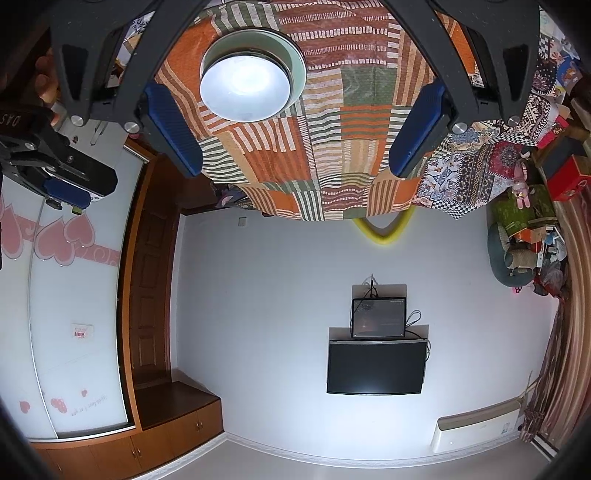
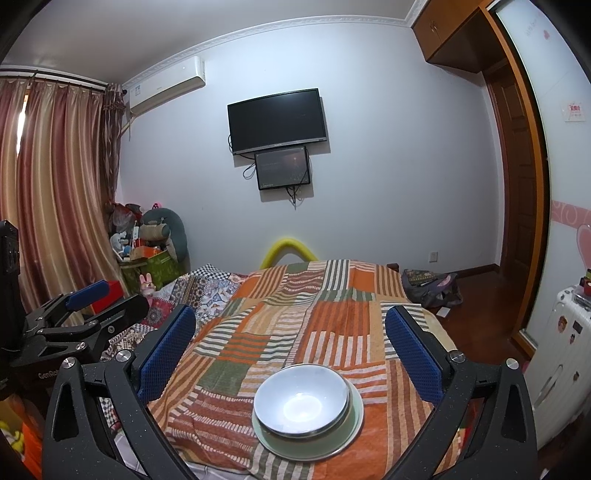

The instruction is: Organize plates and bowls

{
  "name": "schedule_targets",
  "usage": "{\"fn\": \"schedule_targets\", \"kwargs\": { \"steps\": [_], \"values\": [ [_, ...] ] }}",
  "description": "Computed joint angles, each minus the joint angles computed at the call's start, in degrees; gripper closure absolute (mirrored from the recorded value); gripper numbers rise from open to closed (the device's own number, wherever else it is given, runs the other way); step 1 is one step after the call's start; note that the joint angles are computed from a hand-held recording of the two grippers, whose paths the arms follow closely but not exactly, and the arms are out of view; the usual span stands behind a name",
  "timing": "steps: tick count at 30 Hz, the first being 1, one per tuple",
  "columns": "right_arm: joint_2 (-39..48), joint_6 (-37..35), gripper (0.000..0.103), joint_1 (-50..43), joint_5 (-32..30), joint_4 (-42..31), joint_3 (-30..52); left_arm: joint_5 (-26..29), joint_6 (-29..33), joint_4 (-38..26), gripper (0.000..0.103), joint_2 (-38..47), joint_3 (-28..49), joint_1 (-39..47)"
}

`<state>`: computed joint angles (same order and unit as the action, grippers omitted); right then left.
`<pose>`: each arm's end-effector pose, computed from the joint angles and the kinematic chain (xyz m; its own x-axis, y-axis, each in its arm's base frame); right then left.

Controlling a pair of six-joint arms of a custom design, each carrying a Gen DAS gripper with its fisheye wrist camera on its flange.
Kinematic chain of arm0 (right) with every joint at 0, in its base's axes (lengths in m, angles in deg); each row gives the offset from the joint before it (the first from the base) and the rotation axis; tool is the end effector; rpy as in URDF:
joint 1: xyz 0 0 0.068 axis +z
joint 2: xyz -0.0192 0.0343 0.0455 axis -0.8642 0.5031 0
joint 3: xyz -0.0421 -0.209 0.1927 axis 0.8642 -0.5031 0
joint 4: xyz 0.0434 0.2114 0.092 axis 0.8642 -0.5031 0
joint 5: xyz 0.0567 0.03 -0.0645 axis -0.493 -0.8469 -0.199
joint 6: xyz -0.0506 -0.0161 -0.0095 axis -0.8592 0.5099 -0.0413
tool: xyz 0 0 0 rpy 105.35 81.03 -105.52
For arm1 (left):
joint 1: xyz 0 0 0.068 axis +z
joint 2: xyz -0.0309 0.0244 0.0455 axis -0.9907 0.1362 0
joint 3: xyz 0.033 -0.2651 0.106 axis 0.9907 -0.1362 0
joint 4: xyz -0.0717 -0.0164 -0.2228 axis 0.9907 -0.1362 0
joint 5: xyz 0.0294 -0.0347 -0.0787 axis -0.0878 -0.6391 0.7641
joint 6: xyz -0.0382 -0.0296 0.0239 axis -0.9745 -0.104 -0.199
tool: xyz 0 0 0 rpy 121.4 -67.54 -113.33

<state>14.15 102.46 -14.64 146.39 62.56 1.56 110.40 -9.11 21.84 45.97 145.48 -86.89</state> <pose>0.1432 0.1007 0.3507 -0.1962 0.1984 -0.9603 0.3187 0.9391 0.1289 0.2348 -0.0414 0.3517 -0.1952 0.1556 -0.9683 0.6970 0.7166 -0.0254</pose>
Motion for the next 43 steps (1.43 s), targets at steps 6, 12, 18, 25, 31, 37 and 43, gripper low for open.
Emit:
{"fn": "schedule_targets", "kwargs": {
  "steps": [6,12,18,25,31,37,43],
  "values": [
    [0.0,0.3,0.001,-0.1,-0.1,-0.4,0.2,0.3,-0.3,-0.5,0.0,0.5,0.5,0.0],
    [-0.1,1.0,0.001,0.1,-0.4,-1.6,0.6,0.8,-0.4,-0.5,0.0,0.4,0.6,0.2],
    [-0.3,1.1,0.001,0.3,0.1,-1.8,0.6,1.9,-0.3,-0.4,0.0,-0.1,0.4,0.7],
    [-0.3,1.2,0.001,0.3,0.1,-2.2,0.9,3.0,-0.7,-0.4,0.0,0.0,0.6,0.9],
    [-0.3,1.4,0.001,0.3,0.1,-2.3,1.0,3.4,-0.2,-1.0,0.0,-0.1,0.7,0.7],
    [-0.3,1.3,0.001,0.3,0.1,-2.4,1.1,4.1,-0.3,-1.4,0.0,0.0,0.9,0.7],
    [-0.2,1.8,0.001,-0.1,-0.5,-3.1,1.4,5.3,0.0,-2.6,0.0,0.6,1.8,1.4]
  ]
}}
